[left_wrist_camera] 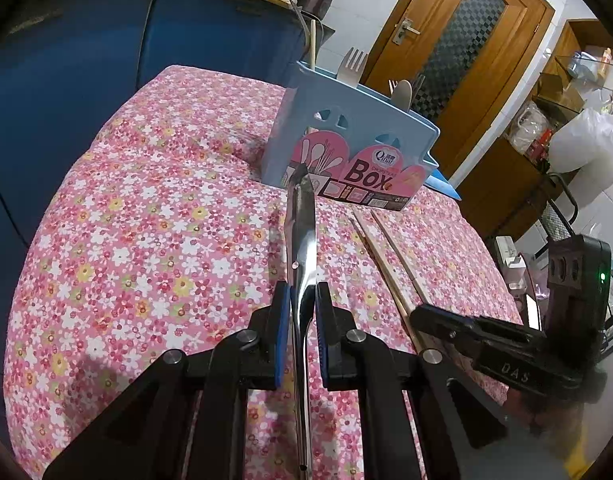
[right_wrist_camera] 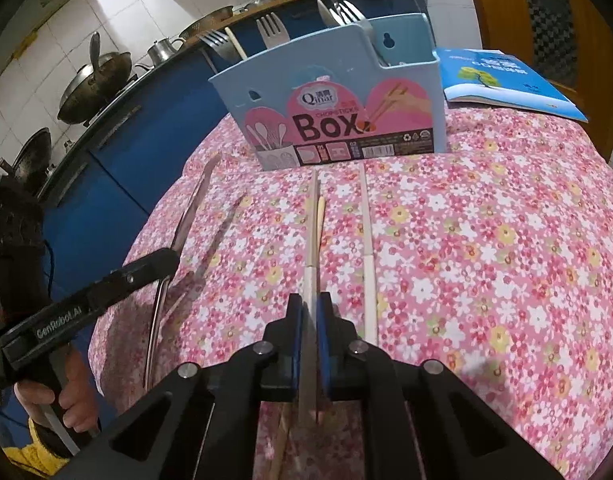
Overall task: Organize utensils
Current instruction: 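Lift the tongs with the left tool while the right tool lifts the chopsticks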
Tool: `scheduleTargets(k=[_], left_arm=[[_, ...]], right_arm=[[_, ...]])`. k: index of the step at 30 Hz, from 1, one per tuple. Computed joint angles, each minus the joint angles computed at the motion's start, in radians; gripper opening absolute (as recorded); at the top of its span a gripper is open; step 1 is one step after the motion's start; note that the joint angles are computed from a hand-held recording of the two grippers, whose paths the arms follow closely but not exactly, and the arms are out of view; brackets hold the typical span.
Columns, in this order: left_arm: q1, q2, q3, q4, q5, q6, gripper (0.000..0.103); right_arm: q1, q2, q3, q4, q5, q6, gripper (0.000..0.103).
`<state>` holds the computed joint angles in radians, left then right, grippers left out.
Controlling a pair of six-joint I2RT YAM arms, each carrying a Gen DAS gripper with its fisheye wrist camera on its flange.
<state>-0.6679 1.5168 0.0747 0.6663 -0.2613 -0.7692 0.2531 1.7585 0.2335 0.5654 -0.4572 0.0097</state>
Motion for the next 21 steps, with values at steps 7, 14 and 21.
scheduleTargets(k=[7, 14, 21], left_arm=[[-0.013, -0.01, 0.005, -0.016, -0.01, -0.01, 0.011], [-0.016, 0.0, 0.011, -0.014, -0.014, -0.009, 0.011], [-0.01, -0.003, 0.012, -0.017, -0.013, 0.004, 0.011]], right_arm=[[0.035, -0.041, -0.01, -0.048, 0.066, -0.024, 0.01], [0.066, -0.022, 0.089, -0.172, 0.087, -0.046, 0.01], [0.063, 0.025, 0.261, -0.406, 0.089, -0.103, 0.01]])
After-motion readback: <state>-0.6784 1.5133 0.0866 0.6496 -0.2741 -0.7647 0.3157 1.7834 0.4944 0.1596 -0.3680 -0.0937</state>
